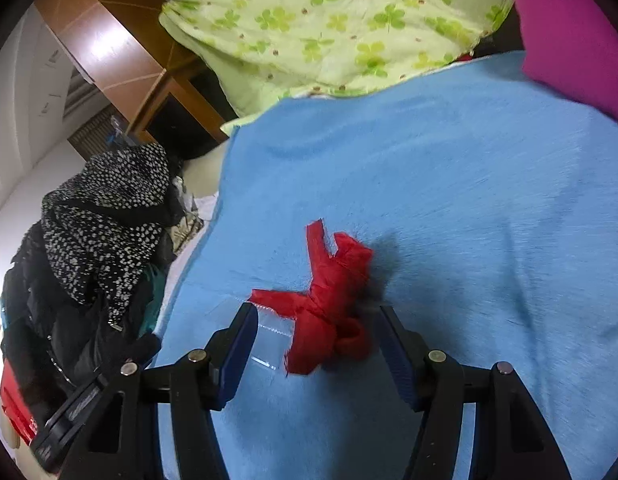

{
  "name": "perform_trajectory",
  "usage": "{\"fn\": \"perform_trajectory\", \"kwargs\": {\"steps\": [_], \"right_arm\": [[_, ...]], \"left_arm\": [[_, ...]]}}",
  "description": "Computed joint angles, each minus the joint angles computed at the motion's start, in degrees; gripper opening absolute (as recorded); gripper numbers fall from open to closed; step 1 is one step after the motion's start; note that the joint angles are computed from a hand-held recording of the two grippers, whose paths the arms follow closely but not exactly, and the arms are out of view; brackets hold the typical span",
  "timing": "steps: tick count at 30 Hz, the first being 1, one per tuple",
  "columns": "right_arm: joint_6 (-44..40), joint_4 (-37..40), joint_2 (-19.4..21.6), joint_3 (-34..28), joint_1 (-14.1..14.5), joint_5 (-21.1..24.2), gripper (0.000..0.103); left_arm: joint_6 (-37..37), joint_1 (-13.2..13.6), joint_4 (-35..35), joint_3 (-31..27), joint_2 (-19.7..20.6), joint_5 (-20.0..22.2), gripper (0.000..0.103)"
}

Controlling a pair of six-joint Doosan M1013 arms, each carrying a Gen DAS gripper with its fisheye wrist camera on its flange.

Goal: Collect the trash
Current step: 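Grasp the red ribbon with the right tool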

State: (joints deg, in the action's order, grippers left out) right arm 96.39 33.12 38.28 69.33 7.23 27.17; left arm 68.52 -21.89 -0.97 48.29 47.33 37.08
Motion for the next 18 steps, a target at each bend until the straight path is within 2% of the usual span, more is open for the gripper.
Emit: {"fn": "perform_trajectory", "kwargs": {"steps": [3,7,8,10,11,12,18], "right_arm": [[1.14,1.43,2.2,-2.72,-0.01,2.15,0.064],[5.0,-1.64,4.69,-6.17,0.5,4.81,0.06],[6.48,-3.58,5.33,-7.19,0.75,5.62,0.055],[10.21,-8.66,6.83,-9.6,1.31,8.34,0.05],[11.33,-10.03,7.43,-10.51,1.43,9.7,0.042],[12.56,-11.17,7.97,-11.17,1.55,10.91,0.039],[16.22,-17.52,4.91,-7.33,2.07,5.36,0.036]], "left_arm": [[1.02,0.2,-0.92,-1.02,0.62,1.59,0.069],[1.73,0.42,-2.05,-1.9,1.2,2.89,0.069],[2.14,0.44,-2.31,-2.08,1.32,3.08,0.069],[2.71,0.45,-2.31,-2.48,1.54,3.39,0.069],[2.9,0.46,-2.3,-2.65,1.64,3.53,0.069],[2.9,0.47,-2.21,-2.79,1.73,3.66,0.069],[2.68,0.83,-2.81,-2.79,1.79,3.11,0.069]]}}
